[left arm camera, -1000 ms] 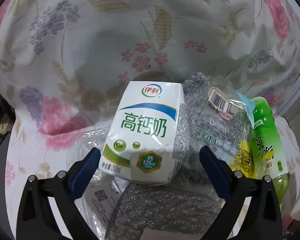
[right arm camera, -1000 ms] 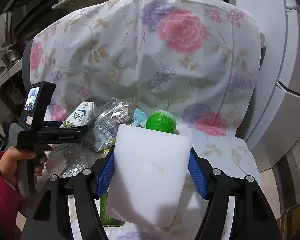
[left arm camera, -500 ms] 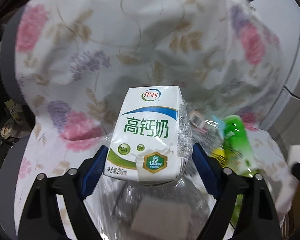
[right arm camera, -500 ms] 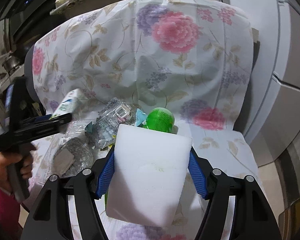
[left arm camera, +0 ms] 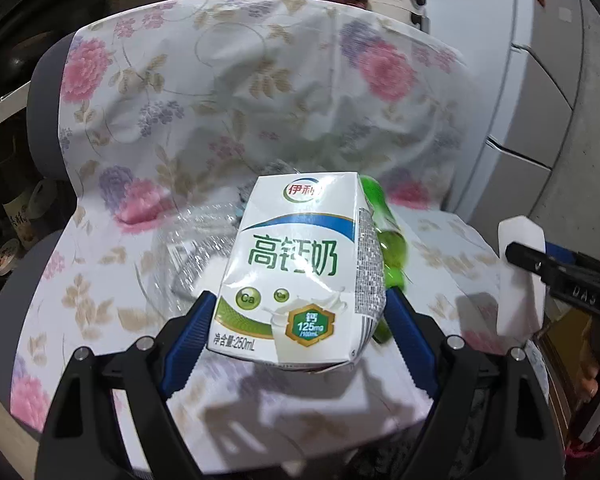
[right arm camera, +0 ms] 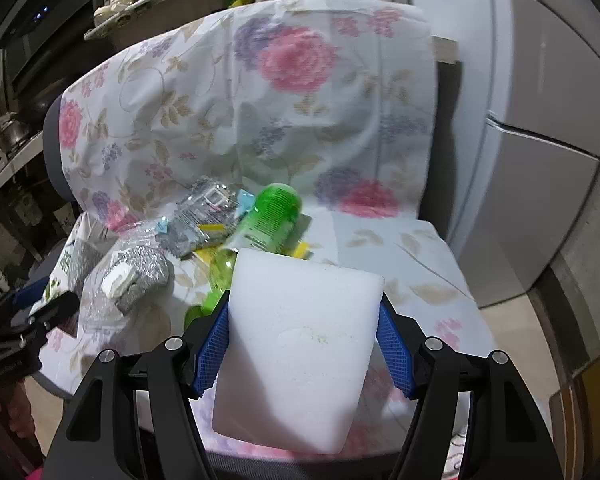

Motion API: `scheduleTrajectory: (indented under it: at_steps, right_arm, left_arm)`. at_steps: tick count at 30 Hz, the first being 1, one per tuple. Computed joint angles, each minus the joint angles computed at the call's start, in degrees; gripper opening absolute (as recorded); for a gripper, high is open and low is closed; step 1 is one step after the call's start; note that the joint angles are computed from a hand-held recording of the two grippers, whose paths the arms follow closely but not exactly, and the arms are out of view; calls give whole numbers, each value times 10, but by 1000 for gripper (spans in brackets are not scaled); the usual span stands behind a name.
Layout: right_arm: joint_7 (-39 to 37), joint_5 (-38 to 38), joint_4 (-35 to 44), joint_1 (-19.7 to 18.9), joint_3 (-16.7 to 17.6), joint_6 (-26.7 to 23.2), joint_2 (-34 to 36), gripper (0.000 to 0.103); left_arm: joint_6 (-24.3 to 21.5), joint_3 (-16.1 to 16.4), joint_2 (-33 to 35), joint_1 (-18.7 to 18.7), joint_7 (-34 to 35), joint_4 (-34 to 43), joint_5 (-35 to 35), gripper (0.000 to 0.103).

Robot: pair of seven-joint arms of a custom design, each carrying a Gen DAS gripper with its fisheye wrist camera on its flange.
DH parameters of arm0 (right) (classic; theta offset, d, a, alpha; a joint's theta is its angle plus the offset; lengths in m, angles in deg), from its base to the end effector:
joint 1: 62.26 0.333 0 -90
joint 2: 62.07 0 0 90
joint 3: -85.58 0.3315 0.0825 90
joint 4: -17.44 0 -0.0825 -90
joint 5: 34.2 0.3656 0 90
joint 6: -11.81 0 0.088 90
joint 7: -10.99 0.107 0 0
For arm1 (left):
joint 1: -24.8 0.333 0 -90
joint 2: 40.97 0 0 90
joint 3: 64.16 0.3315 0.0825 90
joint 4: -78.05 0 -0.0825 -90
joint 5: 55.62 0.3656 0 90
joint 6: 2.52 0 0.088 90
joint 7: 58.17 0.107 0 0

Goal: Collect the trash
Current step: 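Carry sponge and milk carton to the trash bin and release both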

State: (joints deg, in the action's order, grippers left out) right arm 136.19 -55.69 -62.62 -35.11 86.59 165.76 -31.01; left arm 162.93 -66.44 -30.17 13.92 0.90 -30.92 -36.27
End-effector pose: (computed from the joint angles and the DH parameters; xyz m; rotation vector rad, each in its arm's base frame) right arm 0.6564 0.3608 0.4991 -1.8375 1.5890 -0.5597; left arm 0.6171 -0.1622 0.5188 -1.7965 1.7571 -0.8600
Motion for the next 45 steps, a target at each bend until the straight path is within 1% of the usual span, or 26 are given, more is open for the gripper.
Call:
scheduleTrajectory:
  at_steps: [2, 7, 11, 14, 15, 17, 18, 19, 22, 24, 25, 27, 29, 30, 33, 34, 35, 37, 39, 40, 42, 44, 45]
  right_arm:
    - [18, -11, -37, 4, -10, 11, -26, 67]
    - [91, -69, -124, 11, -37, 29, -91, 67]
    - [166, -138, -194, 5, -52, 31, -149, 67]
    - [234, -202, -248, -3, -61, 20, -196, 67]
    - [252, -218, -261, -8, -61, 15, -208, 67]
    - [296, -253, -299, -19, -61, 0, -239, 67]
    - [312, -265, -316, -27, -59, -6, -252, 67]
    - [329, -275, -334, -36, -57, -12, -266, 67]
    - [368, -295, -380, -63, -48, -40, -296, 67]
    - [383, -292, -411, -84, -42, -47, -311, 68]
    - [388, -290, -421, -94, -38, -47, -314, 68]
    - [397, -281, -443, -114, -31, -47, -320, 68]
    - [409, -273, -464, -137, -26, -35, -325, 68]
    - [414, -271, -473, -147, -23, -28, -326, 69]
    - [422, -264, -486, -175, -19, -8, -320, 69]
    - [422, -260, -487, -181, -19, -1, -317, 69]
    - [425, -261, -493, -186, -19, 9, -318, 71]
    - [436, -263, -499, -198, -21, 27, -316, 74]
    - [433, -255, -504, -206, -24, 40, -314, 83]
    - [438, -259, -505, -209, -24, 38, -315, 84]
    - [437, -257, -510, -213, -24, 38, -319, 85]
    - [440, -261, -510, -217, -22, 34, -324, 85]
    - [442, -263, -510, -218, -21, 33, -327, 85]
  left_arm:
    - [1, 0, -9, -8, -9, -11, 13, 83]
    - [14, -21, -6, -14, 11, -11, -1, 83]
    - [32, -32, 11, -29, 47, 8, -18, 83]
    - [49, -51, 35, -40, 102, 35, -49, 83]
    - [54, -61, 45, -42, 126, 45, -66, 83]
    - [55, -100, 75, -37, 196, 78, -108, 83]
    - [53, -111, 87, -38, 220, 92, -123, 83]
    - [46, -137, 109, -34, 258, 115, -144, 83]
    - [22, -190, 162, -34, 339, 175, -186, 83]
    - [2, -211, 195, -42, 380, 214, -204, 83]
    - [-15, -217, 216, -53, 398, 241, -207, 83]
    - [-53, -210, 256, -86, 419, 298, -206, 83]
    - [-80, -192, 279, -116, 425, 334, -205, 83]
    - [-99, -184, 298, -132, 427, 364, -206, 83]
    - [-125, -163, 338, -164, 438, 428, -216, 83]
    - [-141, -153, 357, -178, 440, 461, -217, 83]
    - [-158, -142, 374, -190, 441, 493, -218, 83]
    - [-180, -130, 397, -204, 445, 532, -226, 84]
    - [-210, -108, 421, -224, 430, 578, -219, 88]
    - [-214, -105, 425, -224, 429, 584, -221, 91]
    - [-220, -107, 430, -222, 429, 593, -228, 91]
    - [-217, -102, 425, -220, 423, 586, -230, 91]
    - [-208, -100, 417, -218, 420, 571, -230, 91]
